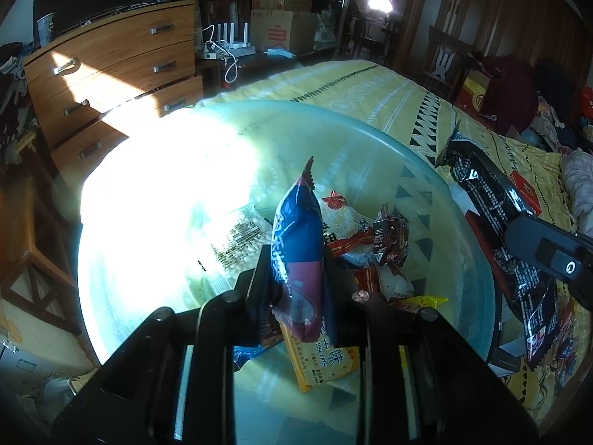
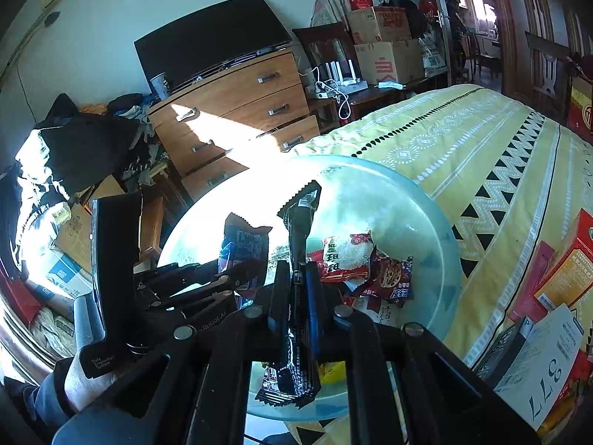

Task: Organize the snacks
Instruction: 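Open both tools to drop the packets into the bowl, then move both tools away from the bowl toward the bed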

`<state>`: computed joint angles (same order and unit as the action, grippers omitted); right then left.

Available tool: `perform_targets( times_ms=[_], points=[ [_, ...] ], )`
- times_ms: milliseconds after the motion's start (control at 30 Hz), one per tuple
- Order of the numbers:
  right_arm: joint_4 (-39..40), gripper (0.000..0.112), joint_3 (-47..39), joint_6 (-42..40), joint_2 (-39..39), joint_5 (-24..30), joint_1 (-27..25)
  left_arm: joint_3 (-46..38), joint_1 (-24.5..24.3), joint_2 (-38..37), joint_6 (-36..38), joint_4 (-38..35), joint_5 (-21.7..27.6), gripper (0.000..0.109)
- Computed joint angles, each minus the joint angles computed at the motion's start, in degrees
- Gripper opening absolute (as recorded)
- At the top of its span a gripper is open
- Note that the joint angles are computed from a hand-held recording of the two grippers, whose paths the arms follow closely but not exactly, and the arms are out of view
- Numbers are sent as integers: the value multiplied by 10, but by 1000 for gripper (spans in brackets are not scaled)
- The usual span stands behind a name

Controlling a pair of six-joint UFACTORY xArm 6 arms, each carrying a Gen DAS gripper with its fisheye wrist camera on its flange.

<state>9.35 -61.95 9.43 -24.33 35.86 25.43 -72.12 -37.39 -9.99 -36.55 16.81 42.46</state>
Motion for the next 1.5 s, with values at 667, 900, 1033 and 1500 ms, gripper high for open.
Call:
perform_targets(
  times_ms=[667,900,1033,1500],
  points=[
    [26,31,0,3,11,-11,-3,-6,1,6,-4,3,19,31],
    [-14,67,54,57,-52,-13,-2,-14,-12,3,-45,65,28,84],
    [-35,87,89,100,-95,-9,-10,-25,-19,11,-55,81,42,85],
    [-85,89,242,150,-355,109,-57,-72,-81,33,-90,131,73,85]
  ],
)
